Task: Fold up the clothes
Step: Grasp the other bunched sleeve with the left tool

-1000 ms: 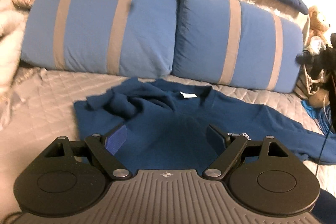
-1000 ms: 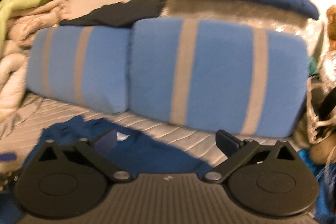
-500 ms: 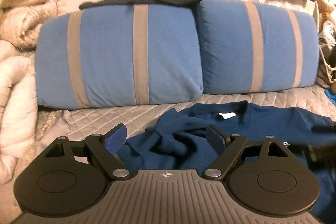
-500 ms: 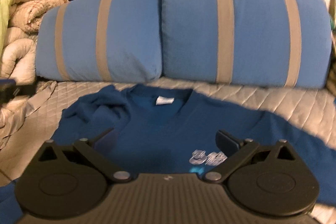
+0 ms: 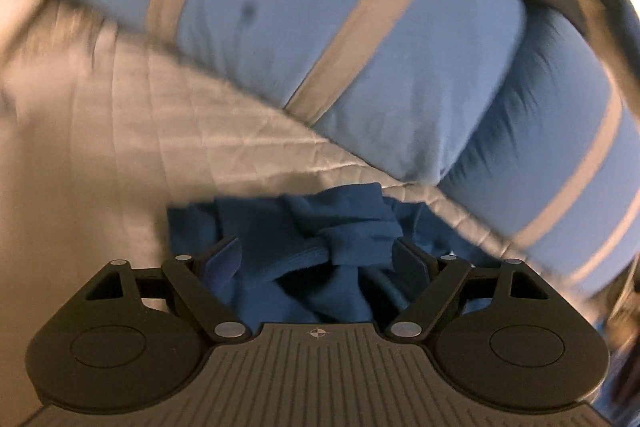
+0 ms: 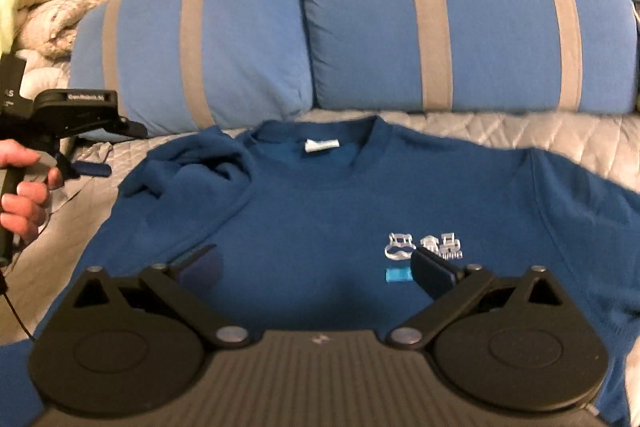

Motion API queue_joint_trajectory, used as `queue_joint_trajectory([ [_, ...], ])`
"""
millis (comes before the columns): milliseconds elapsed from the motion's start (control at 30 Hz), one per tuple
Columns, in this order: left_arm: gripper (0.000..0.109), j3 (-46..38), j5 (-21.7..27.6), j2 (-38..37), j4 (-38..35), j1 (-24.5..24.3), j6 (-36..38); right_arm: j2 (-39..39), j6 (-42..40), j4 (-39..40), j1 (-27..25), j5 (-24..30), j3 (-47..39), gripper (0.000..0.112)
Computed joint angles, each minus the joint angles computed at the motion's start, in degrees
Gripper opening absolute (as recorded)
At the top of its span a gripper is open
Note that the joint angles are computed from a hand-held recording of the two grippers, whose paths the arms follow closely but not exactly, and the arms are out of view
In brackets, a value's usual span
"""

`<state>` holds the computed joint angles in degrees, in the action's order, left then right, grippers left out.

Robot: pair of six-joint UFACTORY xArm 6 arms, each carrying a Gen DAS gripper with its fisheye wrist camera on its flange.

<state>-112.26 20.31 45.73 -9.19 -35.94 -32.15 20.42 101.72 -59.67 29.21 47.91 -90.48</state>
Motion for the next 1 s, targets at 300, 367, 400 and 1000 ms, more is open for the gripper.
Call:
queue_joint_trajectory([
  [300,0.078,3.72,0.75,-0.84,-24.83,1.2,4.96,0.03,-1.05,1.29,-0.53,-2.07,0.29,0.103],
  [367,0.077,4.76,0.21,-1.25,-29.69,1.25,6.13,0.09,-1.47,1.47,-0.57,-2.38,0.25,0.103],
  [400,0.077,5.08,-0.14,-1.39,-32.76,1.23,7.45,0.12,-1.69,1.57,-0.58,-2.53,0.22,0.103],
  [1000,0.007,6.88,-2.65,-3.23,-4.24,1.56,-2.08,0.23,-2.1,3.68,-1.37,-5.14,0.8,0.103],
])
